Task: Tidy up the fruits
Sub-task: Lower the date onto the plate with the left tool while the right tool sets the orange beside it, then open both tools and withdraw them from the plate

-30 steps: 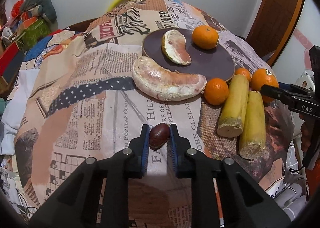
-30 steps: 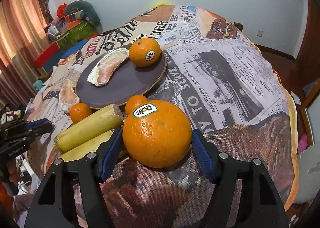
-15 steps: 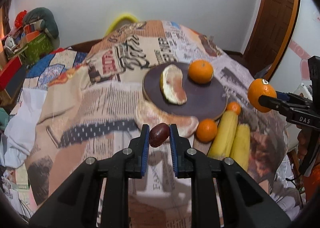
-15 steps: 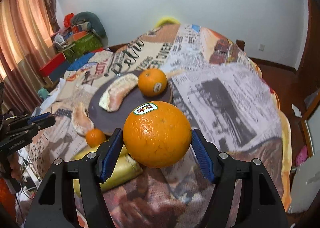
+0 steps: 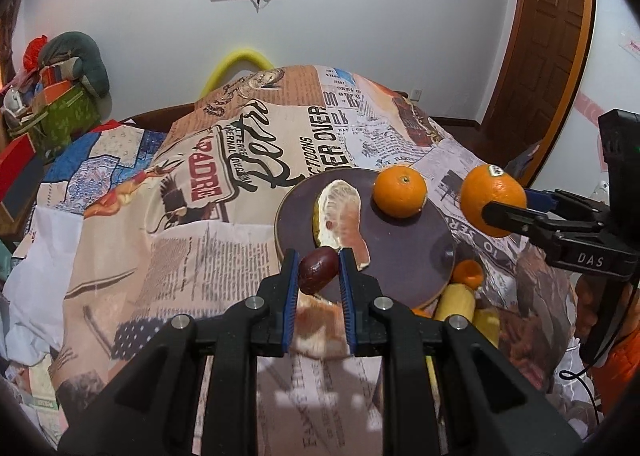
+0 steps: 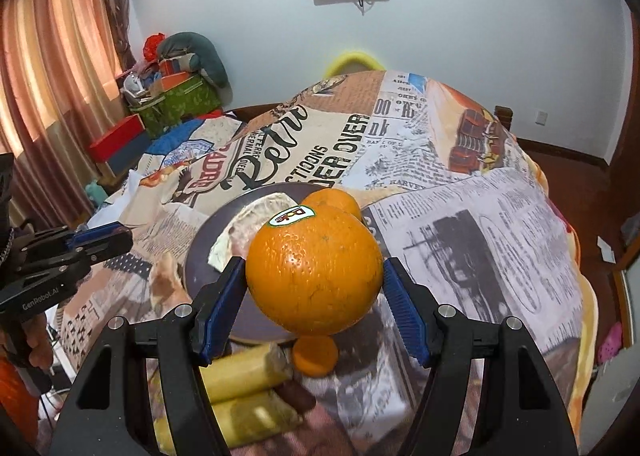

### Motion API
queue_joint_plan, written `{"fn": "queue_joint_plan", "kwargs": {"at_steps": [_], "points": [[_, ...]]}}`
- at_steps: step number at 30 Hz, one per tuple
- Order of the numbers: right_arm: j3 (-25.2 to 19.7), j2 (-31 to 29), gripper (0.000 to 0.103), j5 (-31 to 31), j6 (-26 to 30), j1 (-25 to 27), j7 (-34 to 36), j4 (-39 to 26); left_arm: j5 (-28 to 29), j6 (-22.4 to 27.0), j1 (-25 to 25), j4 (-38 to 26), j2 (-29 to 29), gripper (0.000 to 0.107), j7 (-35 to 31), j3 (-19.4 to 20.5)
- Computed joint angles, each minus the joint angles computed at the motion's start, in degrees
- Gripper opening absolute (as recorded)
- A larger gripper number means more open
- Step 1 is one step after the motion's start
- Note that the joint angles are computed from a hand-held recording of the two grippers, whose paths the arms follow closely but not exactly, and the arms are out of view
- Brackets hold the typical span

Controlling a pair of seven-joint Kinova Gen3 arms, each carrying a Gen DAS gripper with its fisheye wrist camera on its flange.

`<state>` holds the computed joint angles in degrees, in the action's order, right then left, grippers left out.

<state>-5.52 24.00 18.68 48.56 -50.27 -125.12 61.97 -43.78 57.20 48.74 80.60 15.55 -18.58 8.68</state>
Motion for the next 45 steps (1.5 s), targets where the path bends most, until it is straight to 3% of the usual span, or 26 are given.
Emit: {"fn": "queue_joint_plan", "kwargs": {"at_steps": [14,26,28,30,33,45], "points": [[-0.6,7.0,0.065,-7.0,2.4,3.0,7.8,-6.8,7.3,-4.5,-4.2,-2.2,5.1,0.019,-7.3,-2.9],[0.5,8.1,0.067,-7.4,3.2,2.0,10.1,-8.5,12.9,-5.6,-5.8,-4.6,7.5,0.020,-12.4,-4.2],[0.1,8.3,0.067,-8.1,3.9,2.3,11.0,-9.1,14.1,-5.2,-6.0,-5.3,8.0,0.024,-13.6,-4.1],[0.4,8.6,0.068,-7.9,4.8,1.8,11.3,-9.7,15.1,-4.9,-6.0,-5.6,8.1,0.035,-14.3,-4.1],[0.8,8.7,0.069,-7.5,6.1,1.1,11.3,-10.2,13.5,-4.2,-4.1,-5.7,7.9,0.049,-13.1,-5.1],[0.8,2.7,0.073,-4.6,4.6,-0.7,6.4,-4.1,6.8,1.0,0.7,-5.3,3.8,0.049,-7.6,-3.9]]}}
